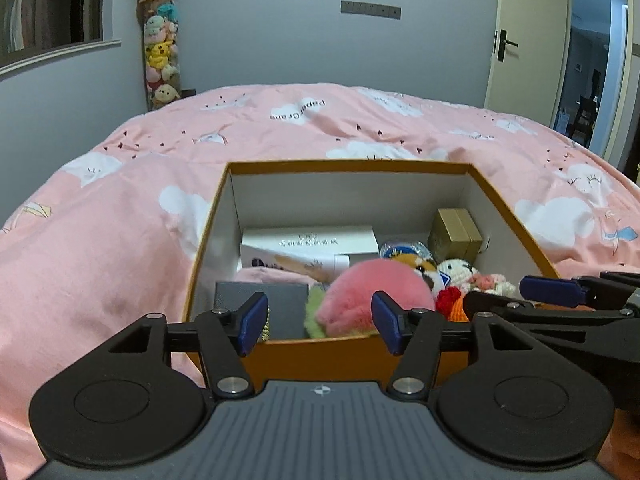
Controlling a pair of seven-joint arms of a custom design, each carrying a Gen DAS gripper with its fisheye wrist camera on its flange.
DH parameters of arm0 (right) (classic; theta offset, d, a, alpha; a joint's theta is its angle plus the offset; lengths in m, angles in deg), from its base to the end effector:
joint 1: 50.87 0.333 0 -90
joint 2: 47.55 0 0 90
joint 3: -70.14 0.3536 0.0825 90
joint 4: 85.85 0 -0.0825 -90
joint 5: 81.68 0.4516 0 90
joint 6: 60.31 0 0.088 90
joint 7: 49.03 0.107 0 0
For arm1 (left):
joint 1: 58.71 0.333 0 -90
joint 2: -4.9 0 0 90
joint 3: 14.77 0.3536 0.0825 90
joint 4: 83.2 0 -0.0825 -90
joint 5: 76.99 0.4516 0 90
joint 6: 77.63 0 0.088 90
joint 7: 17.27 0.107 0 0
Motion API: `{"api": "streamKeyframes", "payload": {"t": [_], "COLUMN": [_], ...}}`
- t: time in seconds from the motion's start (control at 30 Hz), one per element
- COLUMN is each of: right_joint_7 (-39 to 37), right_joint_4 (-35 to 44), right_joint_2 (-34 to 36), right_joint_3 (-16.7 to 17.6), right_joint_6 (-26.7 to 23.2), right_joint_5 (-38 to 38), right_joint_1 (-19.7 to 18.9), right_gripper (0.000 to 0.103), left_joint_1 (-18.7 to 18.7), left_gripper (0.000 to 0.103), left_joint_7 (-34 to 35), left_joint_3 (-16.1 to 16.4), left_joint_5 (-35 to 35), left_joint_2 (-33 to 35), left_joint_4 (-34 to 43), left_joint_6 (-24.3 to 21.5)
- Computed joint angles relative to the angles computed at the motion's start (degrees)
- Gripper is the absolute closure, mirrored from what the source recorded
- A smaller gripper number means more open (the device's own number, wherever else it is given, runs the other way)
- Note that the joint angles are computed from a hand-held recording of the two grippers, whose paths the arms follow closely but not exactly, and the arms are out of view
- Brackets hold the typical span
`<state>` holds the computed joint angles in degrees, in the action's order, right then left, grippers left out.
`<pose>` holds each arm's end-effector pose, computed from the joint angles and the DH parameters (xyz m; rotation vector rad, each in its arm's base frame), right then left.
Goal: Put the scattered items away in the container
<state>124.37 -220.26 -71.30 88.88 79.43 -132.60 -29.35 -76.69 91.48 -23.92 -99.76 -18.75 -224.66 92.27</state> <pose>0.3877 0.3450 0.5459 -1.5164 1.8097 -0.8822 0.4613 -0.2148 0.5501 -1.3079 2.1093 -1.0622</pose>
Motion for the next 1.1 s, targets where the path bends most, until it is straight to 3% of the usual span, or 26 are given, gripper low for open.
{"api": "streamKeyframes", "payload": {"t": [0.37,0.67,1.1], "right_joint_7": [4.5,5.9,5.9], "right_joint_4": [-1.3,-1.6,-1.8], "right_joint_2": [-0.4,-0.2,-0.3], "right_joint_3": [0.5,0.5,0.2], "right_joint_6": [0.4,0.6,0.5], "right_joint_5": [-3.3,-4.7,-4.8], "right_joint_1": [-0.5,-0.7,-0.6], "right_gripper": [0.032,0.026,0.025], "left_joint_1": [0.8,0.6,2.0], "left_gripper": [0.025,0.024,0.016], "left_joint_7": [-2.5,-3.2,-4.9], "left_joint_3": [-0.8,-0.6,-1.6], "left_joint_5": [1.1,1.7,3.6], "left_joint_2": [0.6,1.0,1.7], "left_joint_4": [-0.8,-1.4,-1.1], "left_joint_6": [1.1,2.7,2.7]}}
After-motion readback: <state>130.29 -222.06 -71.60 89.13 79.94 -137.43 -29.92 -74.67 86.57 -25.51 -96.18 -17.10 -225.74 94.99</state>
